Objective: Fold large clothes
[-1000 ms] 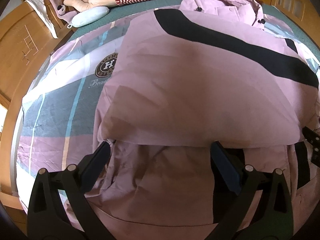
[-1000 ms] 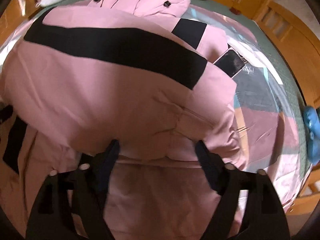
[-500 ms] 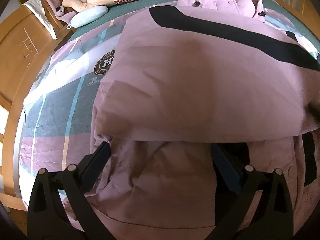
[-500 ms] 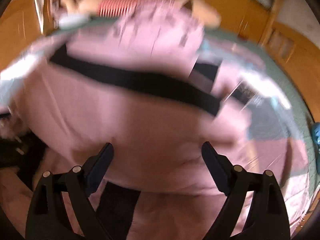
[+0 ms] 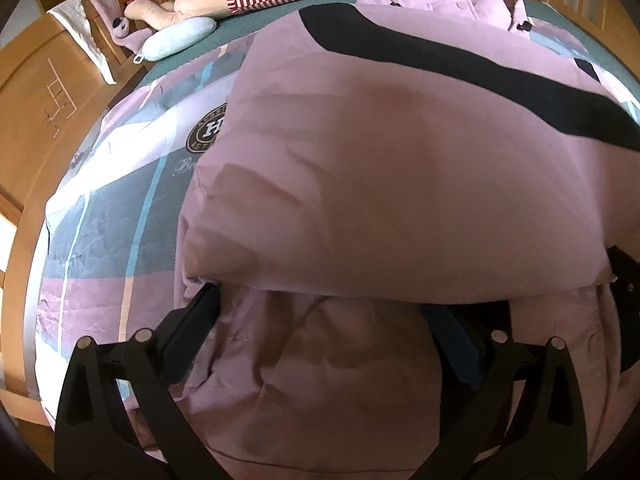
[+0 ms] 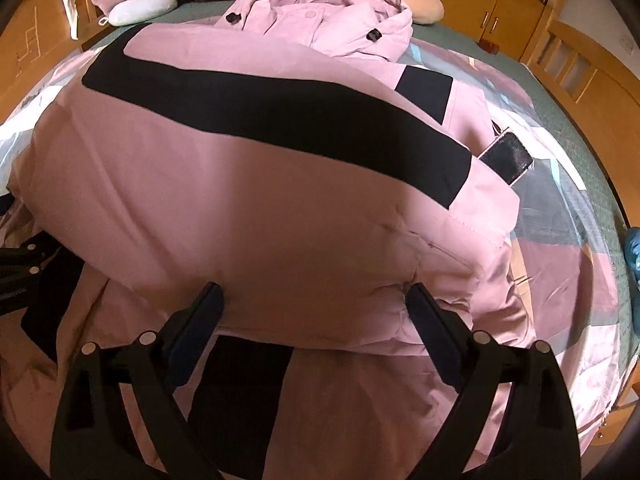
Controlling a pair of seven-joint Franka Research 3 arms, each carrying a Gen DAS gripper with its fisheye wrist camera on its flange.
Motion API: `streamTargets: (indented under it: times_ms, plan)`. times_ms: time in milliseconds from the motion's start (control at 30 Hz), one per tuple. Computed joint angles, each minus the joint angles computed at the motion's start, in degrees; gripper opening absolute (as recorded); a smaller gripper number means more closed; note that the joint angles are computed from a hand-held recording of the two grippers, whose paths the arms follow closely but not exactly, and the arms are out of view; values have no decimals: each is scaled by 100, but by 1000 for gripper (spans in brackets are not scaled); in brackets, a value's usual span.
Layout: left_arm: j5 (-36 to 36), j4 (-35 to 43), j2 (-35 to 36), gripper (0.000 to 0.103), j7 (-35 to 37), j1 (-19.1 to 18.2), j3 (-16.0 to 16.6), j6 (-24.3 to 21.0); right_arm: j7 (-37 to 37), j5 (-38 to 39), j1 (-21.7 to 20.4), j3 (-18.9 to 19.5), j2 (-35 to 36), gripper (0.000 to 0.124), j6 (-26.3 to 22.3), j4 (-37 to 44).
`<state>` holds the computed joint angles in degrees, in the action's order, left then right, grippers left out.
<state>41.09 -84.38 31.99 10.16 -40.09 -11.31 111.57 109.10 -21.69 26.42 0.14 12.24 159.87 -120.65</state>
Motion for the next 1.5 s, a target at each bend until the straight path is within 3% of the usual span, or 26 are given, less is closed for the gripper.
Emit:
streamTargets:
  times_ms: [100,200,333,400,467,500,767,967,1367,1500]
  plan:
    - [129,-258,-203,101,-195,-16,10,172,-452,390,-160,147,-173,94,96,-171]
    - [648,-794,-669,101,-676,-62,27,592,-883,1318,-426,338,-395,94,697,-466]
    - [1309,-1047,-920,101,-1056,-49,12,740,-488,1215,-293,93,-500,94,1161,-621]
    - [1469,-1229,-1011,101,-1292,70,-7,1023,-126,827,-168,-71,-427,94,930,-513]
    - [1496,-1364,-1076,101,-1449,193,-53,1321,97,520,-91,-117,-204,99,207,-223]
    - [1483,-1439,-1119,101,-1480,247,-82,1459,270,355,-59,-146,-138,101,117,-197]
    - [1726,-1584,-1256,101,-1715,242,-151,1562,169,577,-229,37,-217,102,164,-343]
    - [2455,-1984,-1628,101,-2588,294,-177,1816,191,478,-224,18,-138,102,144,-249]
    - [1956,-1671,-1272,101,-2116,402,-255,1256,286,363,-196,-7,-152,102,171,-273]
    - [1737,-1642,-1165,101,-2023,435,-199,1359,293,350,-198,-5,-154,102,174,-277]
